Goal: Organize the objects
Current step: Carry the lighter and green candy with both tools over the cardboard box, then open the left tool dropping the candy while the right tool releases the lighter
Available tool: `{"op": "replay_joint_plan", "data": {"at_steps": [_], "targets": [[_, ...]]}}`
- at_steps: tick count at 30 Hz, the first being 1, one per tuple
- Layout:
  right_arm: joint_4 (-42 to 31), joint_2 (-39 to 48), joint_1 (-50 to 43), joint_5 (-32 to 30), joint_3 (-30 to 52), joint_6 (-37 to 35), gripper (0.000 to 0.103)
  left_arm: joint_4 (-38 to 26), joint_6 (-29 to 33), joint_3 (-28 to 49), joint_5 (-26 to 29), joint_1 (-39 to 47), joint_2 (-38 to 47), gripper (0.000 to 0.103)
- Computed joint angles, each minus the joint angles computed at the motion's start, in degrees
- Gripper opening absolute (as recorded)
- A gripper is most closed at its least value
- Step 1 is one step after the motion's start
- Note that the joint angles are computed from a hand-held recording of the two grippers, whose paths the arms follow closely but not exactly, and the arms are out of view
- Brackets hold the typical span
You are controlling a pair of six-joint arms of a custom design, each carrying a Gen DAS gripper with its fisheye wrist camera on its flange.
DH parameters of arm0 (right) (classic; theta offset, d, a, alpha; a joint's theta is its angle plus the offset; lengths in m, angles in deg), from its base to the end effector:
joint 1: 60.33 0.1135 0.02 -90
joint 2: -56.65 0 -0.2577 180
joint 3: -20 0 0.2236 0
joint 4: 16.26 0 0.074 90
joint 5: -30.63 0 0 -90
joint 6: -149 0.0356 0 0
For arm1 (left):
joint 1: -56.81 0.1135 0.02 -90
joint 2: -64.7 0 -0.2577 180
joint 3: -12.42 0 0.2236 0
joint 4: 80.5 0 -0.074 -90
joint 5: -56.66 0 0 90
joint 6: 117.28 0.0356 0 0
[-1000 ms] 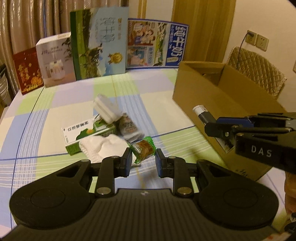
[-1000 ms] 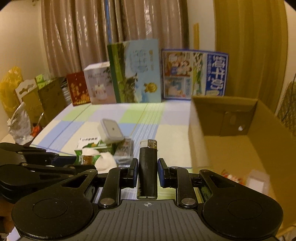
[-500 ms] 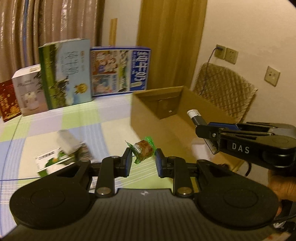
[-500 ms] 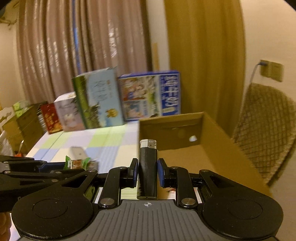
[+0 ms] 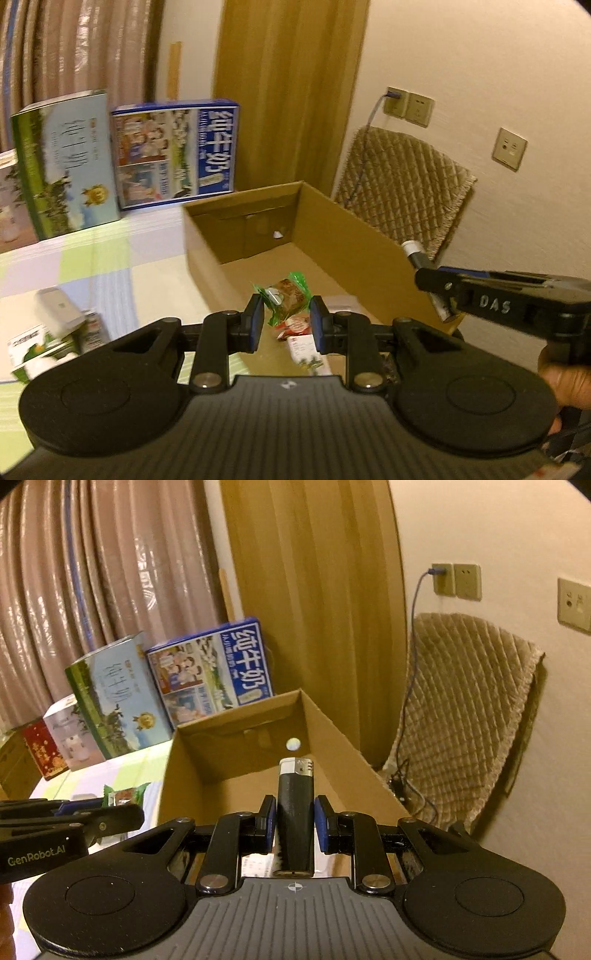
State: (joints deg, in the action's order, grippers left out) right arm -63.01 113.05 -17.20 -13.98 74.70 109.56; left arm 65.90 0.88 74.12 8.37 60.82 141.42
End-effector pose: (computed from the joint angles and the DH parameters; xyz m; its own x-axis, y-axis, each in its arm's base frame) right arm 0.1389 0.0954 0.2474 -0.4516 0.3201 -0.8328 0.3357 0.9258 0.1738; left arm 0.2443 -0.0066 0.2309 -0.4775 0.3197 -0.8184 0.6940 0.7084 -0.1282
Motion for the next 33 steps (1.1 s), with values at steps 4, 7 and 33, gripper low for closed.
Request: {"op": "replay_joint_plan", "data": {"at_steps": [4, 7, 33], "targets": [[1.3, -2.2, -3.1, -2.6, -1.6, -1.3, 0.019, 3.1, -2.7, -1.2, -1.7, -4.1, 0.1, 0.022], [2.6, -2.9, -5.1, -4.6, -2.5, -2.2, 0.019, 5.0, -4.3, -1.4, -3.9, -7.5, 1.9, 0.025], [9.8, -8.1, -10.3, -8.8, -7.2, -3.3, 0.057, 5.1, -5.5, 1.4, -3.2, -1.9, 4.5, 0.057]]}}
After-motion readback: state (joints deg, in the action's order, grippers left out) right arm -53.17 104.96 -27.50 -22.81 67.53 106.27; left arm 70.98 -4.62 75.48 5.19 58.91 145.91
